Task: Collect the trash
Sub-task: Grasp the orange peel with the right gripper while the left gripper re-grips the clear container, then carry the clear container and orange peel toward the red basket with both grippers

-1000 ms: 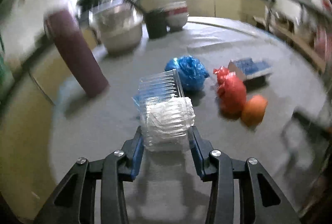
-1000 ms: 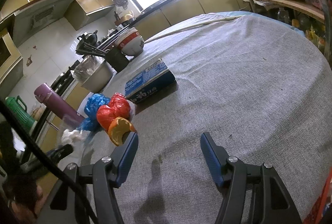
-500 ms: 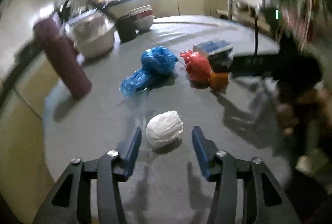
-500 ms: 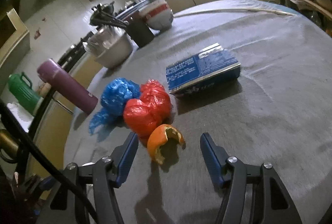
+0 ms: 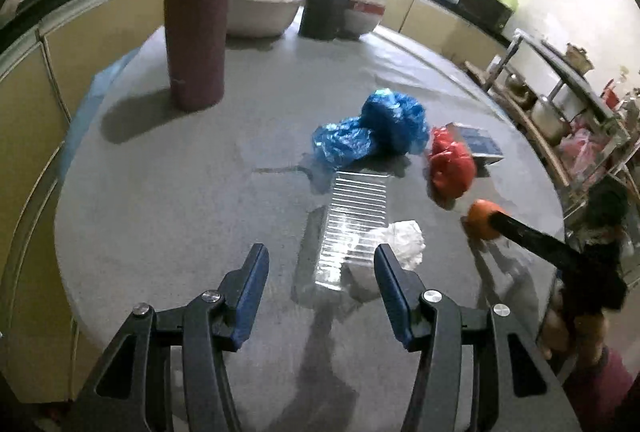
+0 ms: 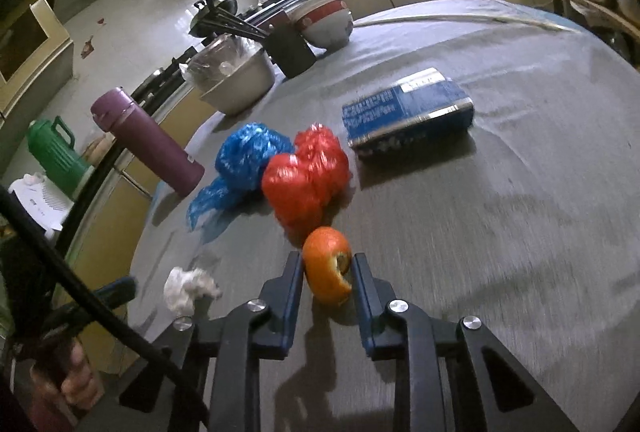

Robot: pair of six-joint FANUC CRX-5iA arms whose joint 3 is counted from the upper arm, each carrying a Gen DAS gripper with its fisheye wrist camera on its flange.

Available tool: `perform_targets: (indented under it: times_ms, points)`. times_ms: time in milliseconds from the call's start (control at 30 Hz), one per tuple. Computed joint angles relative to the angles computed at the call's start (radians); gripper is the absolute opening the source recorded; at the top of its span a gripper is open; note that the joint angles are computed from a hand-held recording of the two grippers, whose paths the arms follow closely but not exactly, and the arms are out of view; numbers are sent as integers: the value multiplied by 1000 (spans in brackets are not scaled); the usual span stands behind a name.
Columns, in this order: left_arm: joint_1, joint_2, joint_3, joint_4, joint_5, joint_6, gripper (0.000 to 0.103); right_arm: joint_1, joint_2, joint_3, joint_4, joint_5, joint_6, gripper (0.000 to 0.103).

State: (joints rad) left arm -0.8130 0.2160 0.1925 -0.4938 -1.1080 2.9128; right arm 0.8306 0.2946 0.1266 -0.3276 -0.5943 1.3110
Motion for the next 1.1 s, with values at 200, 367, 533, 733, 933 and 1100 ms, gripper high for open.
perform_targets:
  times_ms: [200,367,533,733,933,1100]
  points:
    - [17,41,39,35,36,-55,59,11,-45,-55,-9,17,21,26]
    - [17,107,84,99,51,-132,60,-2,-64,-82,-40,33,24,26]
    - [10,168,133,138,28,-169,60,-18,-73,-91,-76,38,47,26]
    - [-1,139,151,75,-11,-141,61,-28,-65,-72,-103,17,73,26]
    - [21,195,224,112,-51,-242,61,-19,-42,-50,-94,17,48,29]
    - [50,203,202,172,19,-272,49,-7,-45,-62,-62,40,38,27]
